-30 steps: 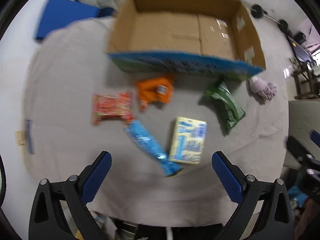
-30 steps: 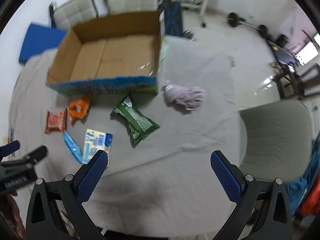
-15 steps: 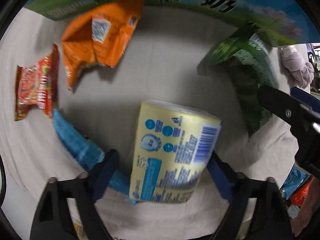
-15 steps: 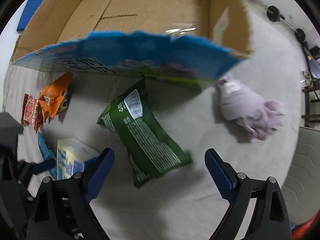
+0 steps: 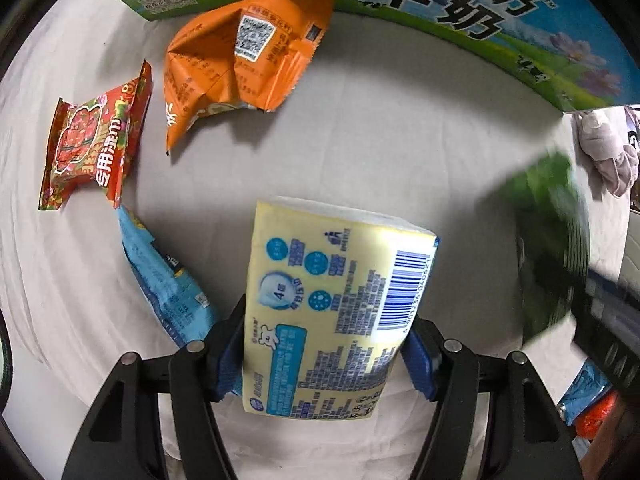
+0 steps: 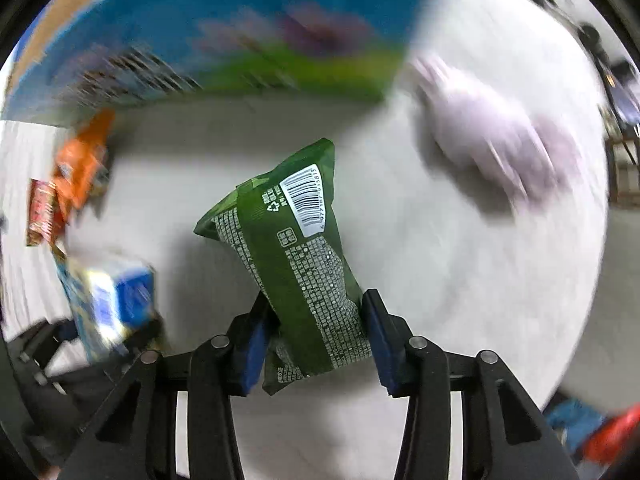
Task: Organize soft objects
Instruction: 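Carry the milk carton and green bag into the box and release both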
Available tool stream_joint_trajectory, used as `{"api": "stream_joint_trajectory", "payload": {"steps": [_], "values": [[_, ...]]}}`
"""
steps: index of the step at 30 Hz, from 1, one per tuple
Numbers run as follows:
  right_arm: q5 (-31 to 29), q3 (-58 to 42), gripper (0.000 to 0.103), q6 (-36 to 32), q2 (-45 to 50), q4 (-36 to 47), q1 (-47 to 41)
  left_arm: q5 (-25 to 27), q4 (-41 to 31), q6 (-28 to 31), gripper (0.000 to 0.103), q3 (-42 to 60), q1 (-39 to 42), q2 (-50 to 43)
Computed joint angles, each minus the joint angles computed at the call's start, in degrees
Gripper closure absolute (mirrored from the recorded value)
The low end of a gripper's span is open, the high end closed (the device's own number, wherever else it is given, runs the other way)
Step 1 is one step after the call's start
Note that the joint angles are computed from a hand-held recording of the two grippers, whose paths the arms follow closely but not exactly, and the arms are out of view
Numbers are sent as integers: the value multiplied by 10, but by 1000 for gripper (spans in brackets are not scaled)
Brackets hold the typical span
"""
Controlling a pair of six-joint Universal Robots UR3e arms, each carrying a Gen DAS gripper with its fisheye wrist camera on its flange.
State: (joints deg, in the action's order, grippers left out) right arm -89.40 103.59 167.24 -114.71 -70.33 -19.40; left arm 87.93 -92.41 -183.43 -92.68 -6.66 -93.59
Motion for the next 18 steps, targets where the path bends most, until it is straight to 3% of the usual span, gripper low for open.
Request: {"api": "stream_joint_trajectory", "payload": {"steps": [4, 7, 12, 18], "values": [[-8, 36, 54, -11, -49, 39, -36, 1, -26, -9, 38, 16, -11, 7], [-7, 69, 52, -3, -55, 8, -35, 13, 33, -10, 38, -16, -19, -17], [0, 108, 57, 33, -18, -79, 1, 19, 33, -25, 38, -4, -34, -25], [8, 52, 64, 30, -57, -10, -9, 29, 0, -47, 38, 38, -65, -4]]}}
